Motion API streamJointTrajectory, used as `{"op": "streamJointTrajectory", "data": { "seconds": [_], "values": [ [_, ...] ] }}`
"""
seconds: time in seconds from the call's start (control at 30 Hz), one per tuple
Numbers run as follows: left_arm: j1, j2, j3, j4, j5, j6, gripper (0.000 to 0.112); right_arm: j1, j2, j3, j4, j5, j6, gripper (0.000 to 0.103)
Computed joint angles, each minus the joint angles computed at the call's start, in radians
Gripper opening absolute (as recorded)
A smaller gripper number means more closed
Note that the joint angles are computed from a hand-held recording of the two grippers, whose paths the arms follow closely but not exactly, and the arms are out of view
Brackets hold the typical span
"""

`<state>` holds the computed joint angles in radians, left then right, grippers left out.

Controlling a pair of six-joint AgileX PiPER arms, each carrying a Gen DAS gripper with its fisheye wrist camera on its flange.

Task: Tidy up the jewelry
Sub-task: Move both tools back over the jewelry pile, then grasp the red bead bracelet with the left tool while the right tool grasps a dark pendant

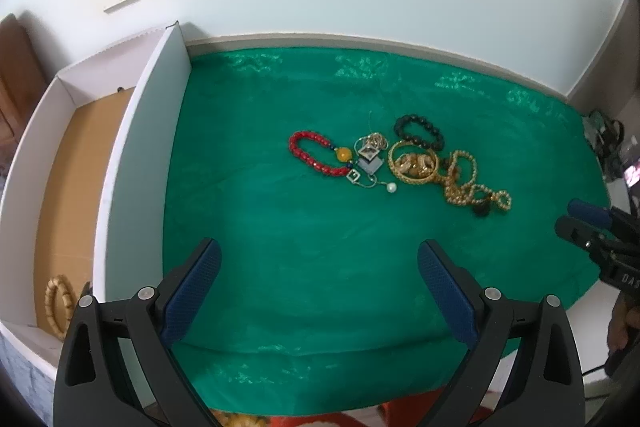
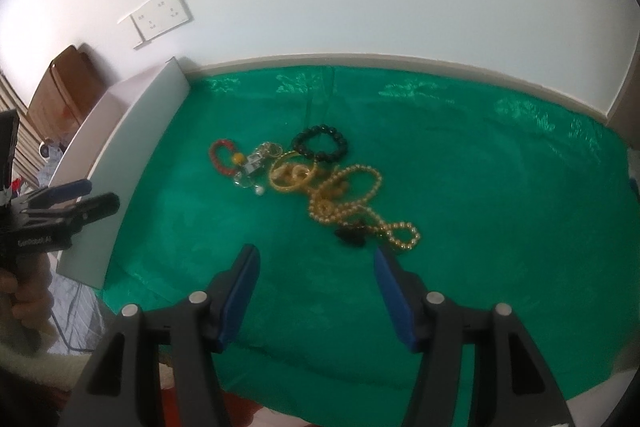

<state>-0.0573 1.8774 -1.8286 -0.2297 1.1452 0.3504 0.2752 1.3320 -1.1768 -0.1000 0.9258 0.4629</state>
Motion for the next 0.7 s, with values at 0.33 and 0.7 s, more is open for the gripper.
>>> {"op": "streamJointTrajectory", "data": {
  "seconds": [0.33,0.7],
  "values": [
    [-0.025,0.046,-0.019,0.018,0.007,-0.014,0.099,-0.096,0.018,0.084,0.136,-0.093,-0.122,0.06],
    [-0.03,0.073,-0.032,0.043,0.023,-0.032,0.099,-0.17,0.237,0.05,0.227,-0.225,-0.342,0.046]
  ]
}}
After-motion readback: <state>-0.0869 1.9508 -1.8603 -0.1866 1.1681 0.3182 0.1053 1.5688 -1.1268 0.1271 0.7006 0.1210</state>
